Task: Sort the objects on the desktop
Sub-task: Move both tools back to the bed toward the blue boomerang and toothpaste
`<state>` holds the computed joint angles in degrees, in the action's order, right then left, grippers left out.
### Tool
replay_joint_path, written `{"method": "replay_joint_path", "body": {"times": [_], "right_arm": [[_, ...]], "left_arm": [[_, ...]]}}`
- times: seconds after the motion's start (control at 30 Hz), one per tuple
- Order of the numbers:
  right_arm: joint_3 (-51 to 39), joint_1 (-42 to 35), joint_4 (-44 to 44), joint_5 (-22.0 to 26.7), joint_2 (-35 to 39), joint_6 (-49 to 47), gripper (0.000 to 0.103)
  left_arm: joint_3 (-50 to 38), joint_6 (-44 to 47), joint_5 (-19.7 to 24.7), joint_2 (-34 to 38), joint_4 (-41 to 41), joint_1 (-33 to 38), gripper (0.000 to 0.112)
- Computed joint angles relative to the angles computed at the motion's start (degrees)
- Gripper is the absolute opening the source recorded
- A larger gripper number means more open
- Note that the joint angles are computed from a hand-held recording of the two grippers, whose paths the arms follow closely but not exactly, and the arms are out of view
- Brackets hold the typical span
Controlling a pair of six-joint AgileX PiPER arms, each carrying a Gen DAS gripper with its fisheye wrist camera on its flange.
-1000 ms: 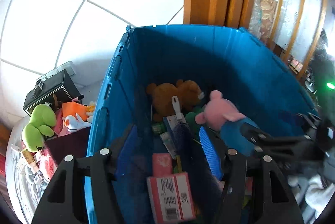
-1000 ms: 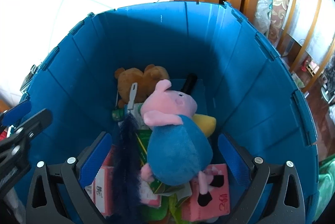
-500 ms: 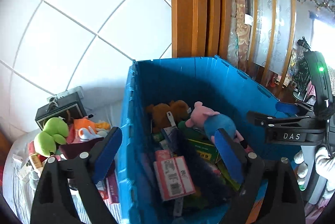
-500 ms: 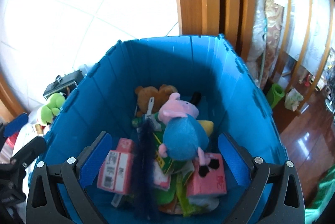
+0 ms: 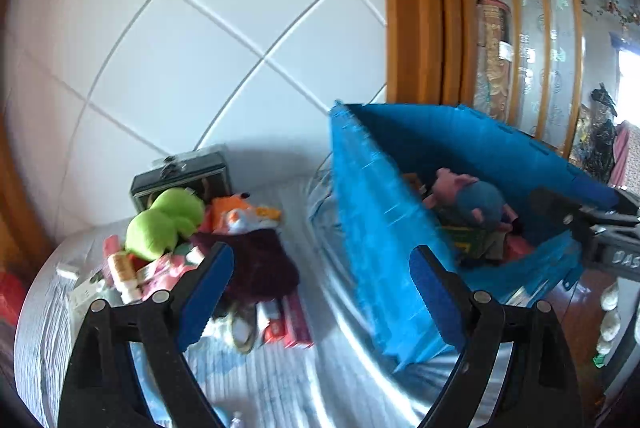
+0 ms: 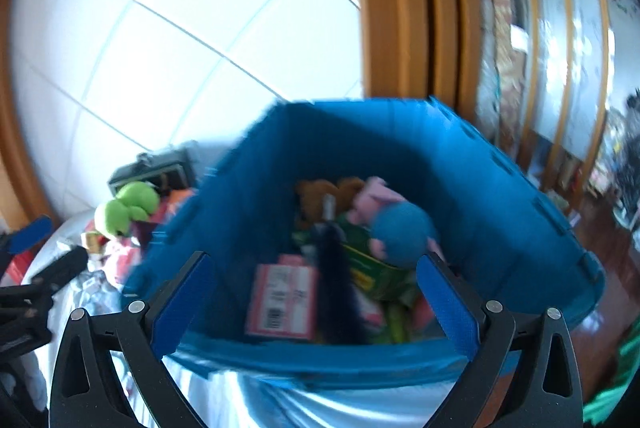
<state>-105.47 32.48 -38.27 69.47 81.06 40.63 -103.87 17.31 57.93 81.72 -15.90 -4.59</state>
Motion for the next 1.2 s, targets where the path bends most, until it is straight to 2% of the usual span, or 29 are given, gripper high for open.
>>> {"method": "replay_joint_path", "body": {"times": [0.1, 0.2, 0.27, 0.37, 0.43, 0.5, 0.6, 0.67, 0.8, 0.9, 1.03, 1.2], "right_arm": [[4.62, 10.36, -11.70, -2.37, -0.16, 9.76, 0.103], [6.61, 17.96, -19.86, -3.38, 2.12, 18.07, 0.103], [7.65, 20.86, -22.25, -5.52, 3.88, 21.34, 0.103], [7.04, 23.30, -21.95, -8.93, 7.42, 22.40, 0.103], [6.73, 23.58, -19.95, -12.41, 9.60, 22.26, 0.103], [5.28, 23.54, -16.65, -14.77, 12.76, 21.23, 0.103], [3.75, 22.54, -10.60, -16.22, 17.50, 19.35, 0.103], [4.01, 21.99, -7.68, -16.57, 19.80, 19.14, 0.103], [2.25, 19.71, 0.60, -15.53, 25.90, 16.78, 0.103], [0.41, 18.58, 7.24, -14.60, 30.05, 13.97, 0.103], [-2.22, 18.13, 13.88, -12.34, 34.69, 10.92, 0.103], [-8.63, 17.87, 19.44, -6.59, 40.55, 7.84, 0.103]], "left_arm": [[6.69, 7.10, 0.06, -2.99, -5.85, 8.48, 0.091], [13.17, 12.47, -0.55, -5.85, -8.25, 15.64, 0.091], [17.44, 16.54, -1.40, -7.62, -9.46, 20.51, 0.091], [20.79, 24.64, 2.02, -7.21, -14.55, 30.00, 0.091], [22.34, 28.00, 3.71, -6.15, -16.20, 35.19, 0.091], [24.64, 29.71, 2.57, -5.41, -15.39, 39.32, 0.091], [25.41, 31.96, 2.35, -1.60, -15.49, 44.57, 0.091], [26.04, 32.05, 0.25, 1.56, -14.41, 46.86, 0.091], [28.46, 35.40, -3.69, 7.57, -15.40, 50.73, 0.091], [28.42, 36.46, -5.46, 12.11, -12.59, 50.88, 0.091], [30.15, 39.34, -11.56, 15.25, -9.46, 49.36, 0.090], [26.89, 42.06, -12.70, 19.56, -9.68, 47.69, 0.090]]}}
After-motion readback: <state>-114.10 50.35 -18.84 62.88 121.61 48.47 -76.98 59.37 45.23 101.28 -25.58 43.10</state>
